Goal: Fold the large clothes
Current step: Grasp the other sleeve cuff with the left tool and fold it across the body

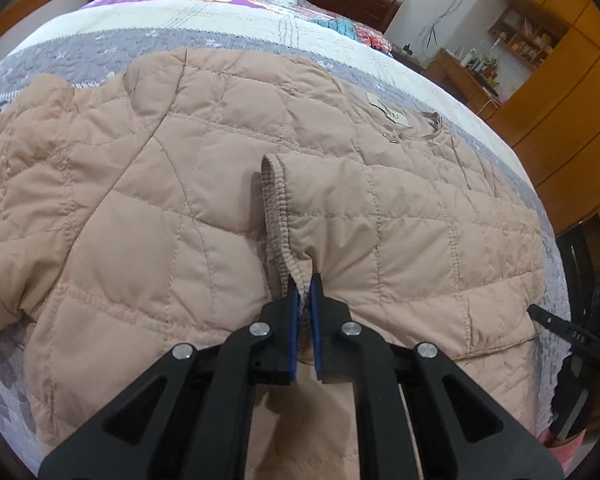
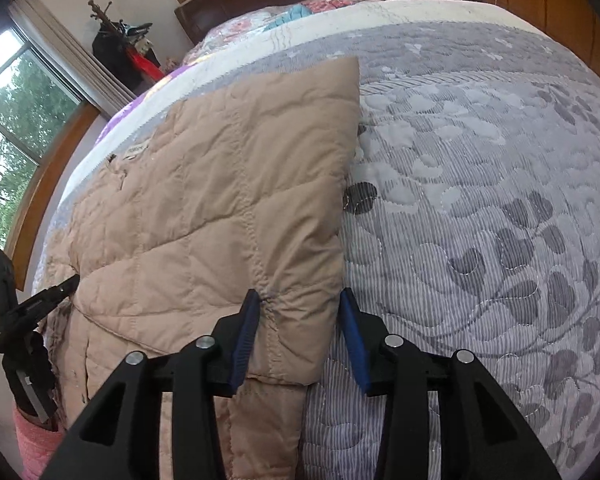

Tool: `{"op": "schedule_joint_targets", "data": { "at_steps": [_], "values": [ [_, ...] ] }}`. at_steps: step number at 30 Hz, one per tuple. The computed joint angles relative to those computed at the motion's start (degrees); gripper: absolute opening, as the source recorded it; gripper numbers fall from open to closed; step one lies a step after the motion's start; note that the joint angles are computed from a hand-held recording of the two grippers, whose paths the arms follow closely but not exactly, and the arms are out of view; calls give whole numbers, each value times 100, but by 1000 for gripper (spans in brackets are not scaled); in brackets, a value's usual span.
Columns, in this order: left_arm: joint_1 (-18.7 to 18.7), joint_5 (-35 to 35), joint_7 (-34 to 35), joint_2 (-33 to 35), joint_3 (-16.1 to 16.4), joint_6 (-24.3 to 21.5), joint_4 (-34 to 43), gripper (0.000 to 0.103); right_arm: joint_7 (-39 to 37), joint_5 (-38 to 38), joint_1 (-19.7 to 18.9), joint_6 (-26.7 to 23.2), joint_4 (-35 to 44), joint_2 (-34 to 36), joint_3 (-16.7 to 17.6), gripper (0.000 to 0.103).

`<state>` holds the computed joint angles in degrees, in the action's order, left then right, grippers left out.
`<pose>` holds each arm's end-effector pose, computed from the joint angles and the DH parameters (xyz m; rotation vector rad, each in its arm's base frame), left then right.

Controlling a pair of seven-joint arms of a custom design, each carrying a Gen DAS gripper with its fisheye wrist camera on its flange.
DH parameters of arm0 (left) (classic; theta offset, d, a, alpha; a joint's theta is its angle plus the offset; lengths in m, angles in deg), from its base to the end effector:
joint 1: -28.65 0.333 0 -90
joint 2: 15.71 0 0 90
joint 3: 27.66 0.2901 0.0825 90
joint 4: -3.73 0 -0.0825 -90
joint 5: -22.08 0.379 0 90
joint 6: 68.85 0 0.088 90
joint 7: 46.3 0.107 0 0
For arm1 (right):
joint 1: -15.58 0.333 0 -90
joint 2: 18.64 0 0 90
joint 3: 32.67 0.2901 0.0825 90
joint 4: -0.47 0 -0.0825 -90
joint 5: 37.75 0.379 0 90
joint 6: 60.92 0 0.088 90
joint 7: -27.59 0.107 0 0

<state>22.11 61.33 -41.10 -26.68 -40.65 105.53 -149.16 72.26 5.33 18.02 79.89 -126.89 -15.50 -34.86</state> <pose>0.4015 -0.1921 0.3281 -2.3912 1.4735 -0.7931 0.5457 0.0020 0.3451 -2.0464 1.6001 0.0544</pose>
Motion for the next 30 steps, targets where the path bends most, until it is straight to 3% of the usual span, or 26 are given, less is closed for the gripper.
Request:
{"op": "schedule_joint_targets", "data": {
  "at_steps": [1,3,5,7,9,12,17,21,26,30],
  "values": [
    [-127,-188,145,-82,78,-126,-20,9,67,-54,19,40,-63,-101,9,41],
    [-253,-443,214,-374,92,-493,-110,22,62,-7,97,268,-226,-397,61,41],
    [28,1,-366,-916,-335,-835,-247,24,-99,181,159,424,-362,-667,62,42],
    [46,268,-665,-1309,-622,-1435,-193,24,-191,294,221,218,-372,-833,42,43],
    [-118,396,-644,-1352,-648,-1678,-39,24,-180,287,303,42,-309,-847,68,43],
    [-451,246,-235,-854,-412,-1501,315,24,70,17,468,197,-286,-719,208,43],
    [-600,-2,-12,34,-256,-1499,705,24,382,-269,584,413,-297,-323,261,41],
    [-504,433,-244,255,-223,-1214,646,25,309,-147,602,475,-320,-203,264,41],
    [-486,947,-605,360,-234,-1179,677,25,369,-274,700,891,-500,-231,335,41],
    [-562,1129,-768,438,-257,-1382,795,25,497,-357,722,929,-487,-216,326,41]
  ]
}}
